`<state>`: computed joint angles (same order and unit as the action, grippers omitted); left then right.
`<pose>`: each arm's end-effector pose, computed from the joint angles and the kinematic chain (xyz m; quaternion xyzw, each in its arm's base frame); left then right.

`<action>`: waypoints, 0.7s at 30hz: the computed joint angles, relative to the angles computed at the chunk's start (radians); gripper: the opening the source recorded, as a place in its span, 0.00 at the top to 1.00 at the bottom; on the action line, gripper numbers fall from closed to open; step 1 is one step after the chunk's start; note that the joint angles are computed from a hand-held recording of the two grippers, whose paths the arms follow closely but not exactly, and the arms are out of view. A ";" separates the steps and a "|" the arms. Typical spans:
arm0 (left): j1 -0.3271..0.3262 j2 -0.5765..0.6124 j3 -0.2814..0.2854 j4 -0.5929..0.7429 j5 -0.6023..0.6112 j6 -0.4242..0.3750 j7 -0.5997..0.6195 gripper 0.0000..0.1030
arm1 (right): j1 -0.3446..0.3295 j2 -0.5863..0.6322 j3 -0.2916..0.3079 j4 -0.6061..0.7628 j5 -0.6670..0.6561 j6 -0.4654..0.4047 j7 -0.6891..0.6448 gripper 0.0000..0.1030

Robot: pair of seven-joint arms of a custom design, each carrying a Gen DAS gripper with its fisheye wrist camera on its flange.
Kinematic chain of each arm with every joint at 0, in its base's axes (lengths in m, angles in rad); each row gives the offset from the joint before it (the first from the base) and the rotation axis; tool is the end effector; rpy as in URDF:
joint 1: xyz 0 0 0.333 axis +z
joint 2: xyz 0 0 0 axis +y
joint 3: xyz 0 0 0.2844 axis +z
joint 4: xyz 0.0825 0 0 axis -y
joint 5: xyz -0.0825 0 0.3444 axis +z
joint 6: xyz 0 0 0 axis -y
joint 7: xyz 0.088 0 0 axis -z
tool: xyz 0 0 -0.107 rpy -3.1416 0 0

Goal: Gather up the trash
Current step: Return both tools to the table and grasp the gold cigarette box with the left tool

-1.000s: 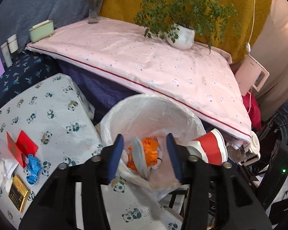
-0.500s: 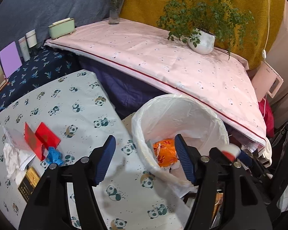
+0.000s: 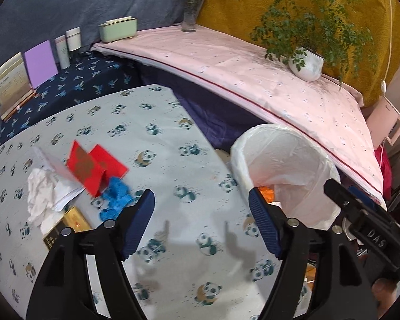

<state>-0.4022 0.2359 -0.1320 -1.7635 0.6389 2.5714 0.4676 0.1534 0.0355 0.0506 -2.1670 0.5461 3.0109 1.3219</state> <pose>0.5360 -0.3206 0.4784 -0.7062 0.6144 -0.2788 0.2147 0.5474 0.0741 0.4586 -0.6273 0.6664 -0.1781 0.3615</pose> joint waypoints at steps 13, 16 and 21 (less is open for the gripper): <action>0.132 -0.234 -0.047 -0.334 0.077 -0.005 -0.147 0.27 | 0.093 -0.015 0.036 -0.015 -0.059 -0.028 0.026 0.18; 0.165 -0.275 -0.067 -0.388 0.091 -0.022 -0.161 0.27 | 0.114 -0.009 0.049 -0.011 -0.064 -0.035 0.025 0.18; 0.219 -0.340 -0.090 -0.489 0.088 -0.011 -0.152 0.24 | 0.141 0.011 0.070 0.007 -0.090 -0.055 0.035 0.18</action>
